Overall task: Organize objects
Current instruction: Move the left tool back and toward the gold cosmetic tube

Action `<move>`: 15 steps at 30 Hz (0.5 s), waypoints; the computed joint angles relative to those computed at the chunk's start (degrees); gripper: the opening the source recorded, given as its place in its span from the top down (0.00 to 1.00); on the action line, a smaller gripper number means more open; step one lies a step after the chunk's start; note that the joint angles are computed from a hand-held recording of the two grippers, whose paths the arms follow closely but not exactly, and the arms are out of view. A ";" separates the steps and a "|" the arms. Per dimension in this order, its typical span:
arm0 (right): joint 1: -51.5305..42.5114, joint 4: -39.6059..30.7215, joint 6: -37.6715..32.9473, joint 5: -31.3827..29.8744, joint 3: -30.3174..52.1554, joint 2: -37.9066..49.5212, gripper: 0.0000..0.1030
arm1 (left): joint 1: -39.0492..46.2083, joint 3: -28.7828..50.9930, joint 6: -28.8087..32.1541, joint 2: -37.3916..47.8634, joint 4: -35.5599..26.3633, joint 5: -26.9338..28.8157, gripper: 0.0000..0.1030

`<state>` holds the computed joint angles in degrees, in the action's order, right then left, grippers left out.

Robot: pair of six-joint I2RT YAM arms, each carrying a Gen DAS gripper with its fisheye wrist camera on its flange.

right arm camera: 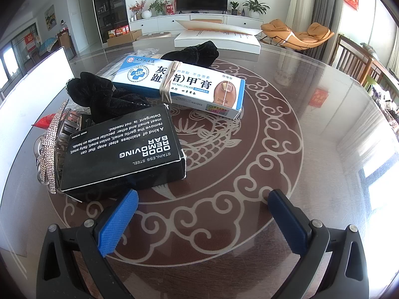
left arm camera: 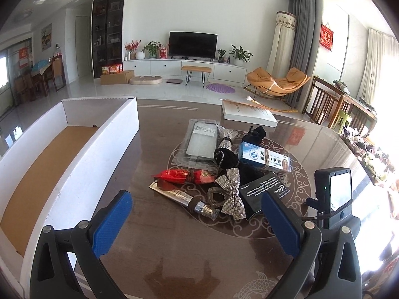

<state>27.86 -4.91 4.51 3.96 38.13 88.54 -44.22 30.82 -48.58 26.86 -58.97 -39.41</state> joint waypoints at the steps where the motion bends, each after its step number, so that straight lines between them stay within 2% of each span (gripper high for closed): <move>1: -0.02 0.01 -0.01 -0.01 0.03 0.04 0.00 | 0.13 -0.03 0.16 0.05 0.03 0.06 0.00; 8: 0.02 -0.01 0.02 0.01 -0.02 -0.03 0.00 | -0.92 -0.61 -0.68 -0.59 -1.14 -1.37 0.00; 12: 0.02 -0.02 0.04 0.00 -0.02 -0.04 0.00 | 0.84 -2.30 1.01 -2.73 0.14 0.32 0.00; 15: 0.02 -0.02 0.04 0.00 -0.02 -0.04 0.00 | -0.65 -3.60 0.90 -2.86 0.27 -0.69 0.00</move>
